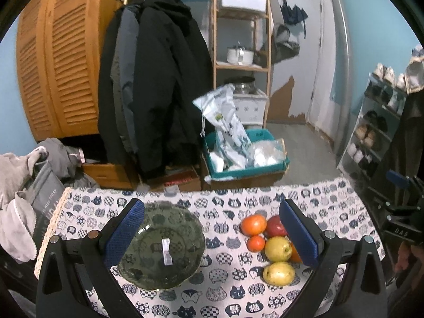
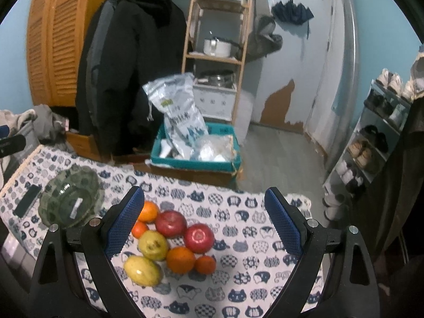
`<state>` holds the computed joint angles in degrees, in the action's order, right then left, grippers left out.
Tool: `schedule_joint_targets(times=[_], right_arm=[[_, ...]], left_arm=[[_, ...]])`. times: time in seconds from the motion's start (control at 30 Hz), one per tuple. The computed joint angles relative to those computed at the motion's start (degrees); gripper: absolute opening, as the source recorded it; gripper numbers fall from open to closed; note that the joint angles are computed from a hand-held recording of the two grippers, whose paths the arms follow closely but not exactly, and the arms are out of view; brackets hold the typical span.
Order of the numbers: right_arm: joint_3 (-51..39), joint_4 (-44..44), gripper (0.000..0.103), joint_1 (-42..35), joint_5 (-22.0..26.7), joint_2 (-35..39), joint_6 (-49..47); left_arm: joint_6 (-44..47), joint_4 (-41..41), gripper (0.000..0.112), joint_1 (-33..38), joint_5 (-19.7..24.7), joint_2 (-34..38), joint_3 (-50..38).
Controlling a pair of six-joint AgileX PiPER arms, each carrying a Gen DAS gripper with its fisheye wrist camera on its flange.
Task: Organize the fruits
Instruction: 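Lower the left tool onto the large green pear while the right tool approaches an orange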
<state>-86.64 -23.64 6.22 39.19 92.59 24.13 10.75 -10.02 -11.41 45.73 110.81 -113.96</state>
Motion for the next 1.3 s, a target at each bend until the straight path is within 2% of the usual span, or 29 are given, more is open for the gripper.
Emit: schedule_joint_targets(times=[0.43, 0.57, 0.9, 1.03, 1.3], right_arm=[[3.4, 6.0, 0.091, -3.7, 3.5, 2.7, -2.6], [5.1, 8.9, 0.09, -5.3, 3.9, 3.8, -3.8], [9.3, 12.2, 0.09, -7.2, 4.1, 7.1, -5.7], [9.8, 14.1, 0.09, -7.9, 3.8, 9.1, -7.2], [11.2, 17.0, 0.09, -8.9, 2.9, 12.5, -10.7]], left_arm=[[-1.2, 0.7, 0.102, -4.3, 5.6, 5.9, 0.0], [-1.8, 0.1, 0.102, -5.3, 8.7, 9.1, -1.5], [-4.7, 0.7, 0.102, -8.0, 14.3, 16.7, -5.1], [-5.8, 2.1, 0.102, -9.1, 15.0, 19.3, -5.7], [-8.3, 0.9, 0.102, -10.2, 20.1, 26.7, -12.4]])
